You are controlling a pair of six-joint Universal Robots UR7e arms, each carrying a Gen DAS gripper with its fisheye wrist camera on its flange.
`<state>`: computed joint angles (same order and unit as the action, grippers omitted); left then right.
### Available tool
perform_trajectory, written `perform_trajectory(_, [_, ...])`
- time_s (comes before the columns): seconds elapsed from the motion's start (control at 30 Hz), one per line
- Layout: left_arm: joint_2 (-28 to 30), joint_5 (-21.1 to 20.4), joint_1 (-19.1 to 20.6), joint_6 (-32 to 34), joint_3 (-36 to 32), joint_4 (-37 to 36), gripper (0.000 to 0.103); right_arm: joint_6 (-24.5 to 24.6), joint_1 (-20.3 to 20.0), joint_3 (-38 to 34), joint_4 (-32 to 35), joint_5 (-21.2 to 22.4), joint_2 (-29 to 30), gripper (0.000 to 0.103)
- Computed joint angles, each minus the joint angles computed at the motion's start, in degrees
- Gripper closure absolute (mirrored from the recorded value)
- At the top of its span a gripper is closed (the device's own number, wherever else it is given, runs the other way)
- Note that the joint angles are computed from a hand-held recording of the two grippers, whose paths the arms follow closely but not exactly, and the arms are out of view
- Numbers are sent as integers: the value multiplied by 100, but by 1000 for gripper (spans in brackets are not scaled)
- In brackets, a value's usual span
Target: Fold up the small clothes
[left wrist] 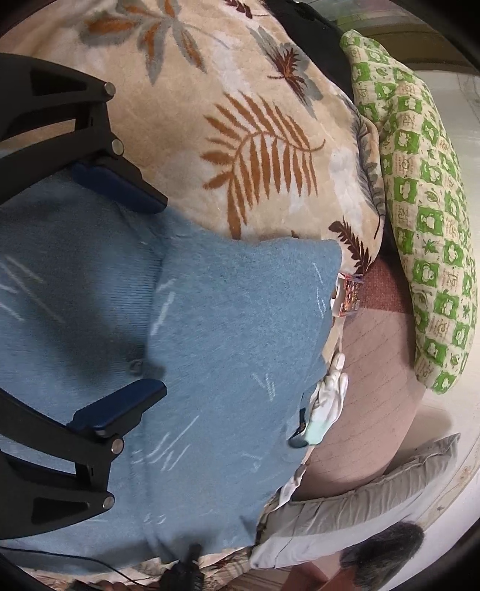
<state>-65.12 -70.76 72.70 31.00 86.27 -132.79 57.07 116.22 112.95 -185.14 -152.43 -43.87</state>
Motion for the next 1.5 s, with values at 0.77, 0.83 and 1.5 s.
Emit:
perform_trajectory(0.77, [-2551, -424, 1450, -1577, -260, 3902, 12, 3132, 3615, 1170, 641, 1482, 117, 20])
perform_trajectory(0.83, [-2488, -485, 1531, -1809, -220, 4093, 12, 2930, 3442, 1304, -334, 1503, 401, 20])
perform_trajectory(1.5, [-2254, -235, 1667, -2119, -521, 4667, 95, 3766, 2867, 1253, 289, 2076, 748, 86])
